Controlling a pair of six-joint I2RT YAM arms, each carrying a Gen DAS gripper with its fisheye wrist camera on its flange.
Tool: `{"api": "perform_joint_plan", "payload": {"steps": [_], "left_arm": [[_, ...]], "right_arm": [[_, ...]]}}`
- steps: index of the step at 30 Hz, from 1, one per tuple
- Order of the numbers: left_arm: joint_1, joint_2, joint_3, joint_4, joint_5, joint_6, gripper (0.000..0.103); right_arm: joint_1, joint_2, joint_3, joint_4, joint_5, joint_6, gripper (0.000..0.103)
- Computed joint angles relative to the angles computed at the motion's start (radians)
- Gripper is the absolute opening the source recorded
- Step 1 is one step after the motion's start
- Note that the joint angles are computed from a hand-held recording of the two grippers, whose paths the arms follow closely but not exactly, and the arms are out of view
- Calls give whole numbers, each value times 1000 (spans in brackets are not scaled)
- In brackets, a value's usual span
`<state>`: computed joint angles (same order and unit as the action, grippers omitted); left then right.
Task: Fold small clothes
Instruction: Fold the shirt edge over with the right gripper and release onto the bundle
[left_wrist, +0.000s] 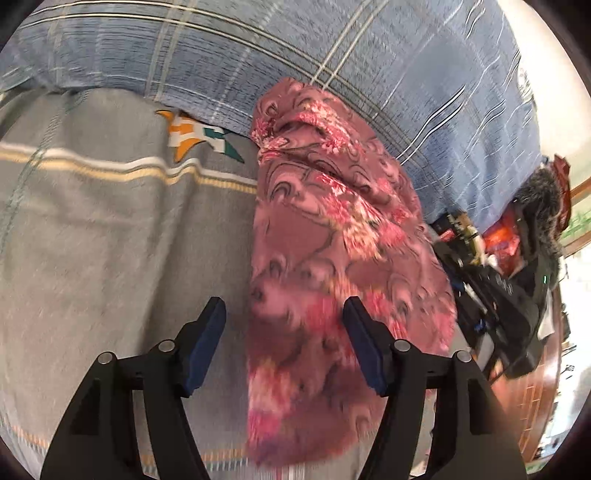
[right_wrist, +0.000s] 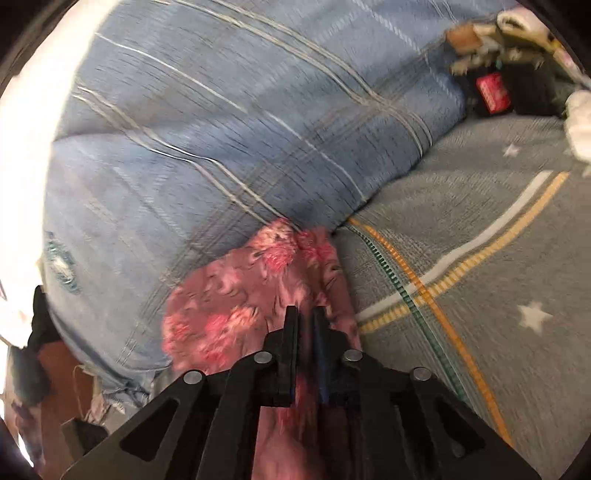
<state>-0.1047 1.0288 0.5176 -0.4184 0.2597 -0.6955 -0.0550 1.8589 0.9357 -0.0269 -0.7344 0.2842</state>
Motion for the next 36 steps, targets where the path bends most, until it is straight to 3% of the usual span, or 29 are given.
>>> {"api": "perform_joint_plan", "payload": {"steps": [1,3,4,5,7,9,11,13,14,16,17,19,21,23,25,27,34,36], "left_arm": [[-10,-57,-22,-16,-11,-7,65],[-90,-148,-54,-47,-89,-49,66],[-126,-145,-59,-44,-117,-69,66],[-156,-131,-62,-42,-135,-83,66],[-213,-86,-61,-51,-155,-103,65],[-259,-126,-77,-76,-216,-118,66],[-293,-116,-76,-78,-249,-136,66],[-322,-105,-66,-94,-278,-142,66],[-332,-91,-51,-112,-281,-146,66],[-347,-154,-50,-153,-283,-164,65],[-358,-190,-52,-172,-301,-172,65],[-396,-193,-30,-211,-372,-193,66],[-412,-185,-22,-231,-397,-191,66],[-420,-178,-21,-238,-409,-204,66],[-423,-188,-27,-240,-408,-214,66],[-441,-195,-24,-254,-425,-221,66],[-413,-205,5,-287,-454,-174,66],[-353,-192,10,-264,-424,-135,66]], "right_arm": [[-23,-31,-22,-35,-43,-46,19],[-66,-94,-91,-79,-98,-123,44],[-86,-121,-128,-94,-116,-160,45],[-72,-147,-173,-91,-104,-175,45],[-17,-209,-216,-134,-29,-241,11],[-48,-315,-275,-108,-62,-268,11],[-92,-365,-320,-34,-97,-201,8],[-73,-283,-282,-73,13,-232,7],[-59,-227,-256,-97,61,-245,10],[-107,-232,-251,-128,-7,-259,11],[-131,-265,-250,-164,-38,-261,18],[-180,-313,-258,-212,-110,-291,20],[-197,-341,-269,-258,-117,-332,32],[-174,-340,-281,-306,-51,-422,31],[-128,-364,-341,-304,107,-523,27],[-121,-418,-374,-291,137,-548,27],[-156,-470,-230,-379,2,-442,34],[-110,-437,-181,-365,22,-382,45]]}}
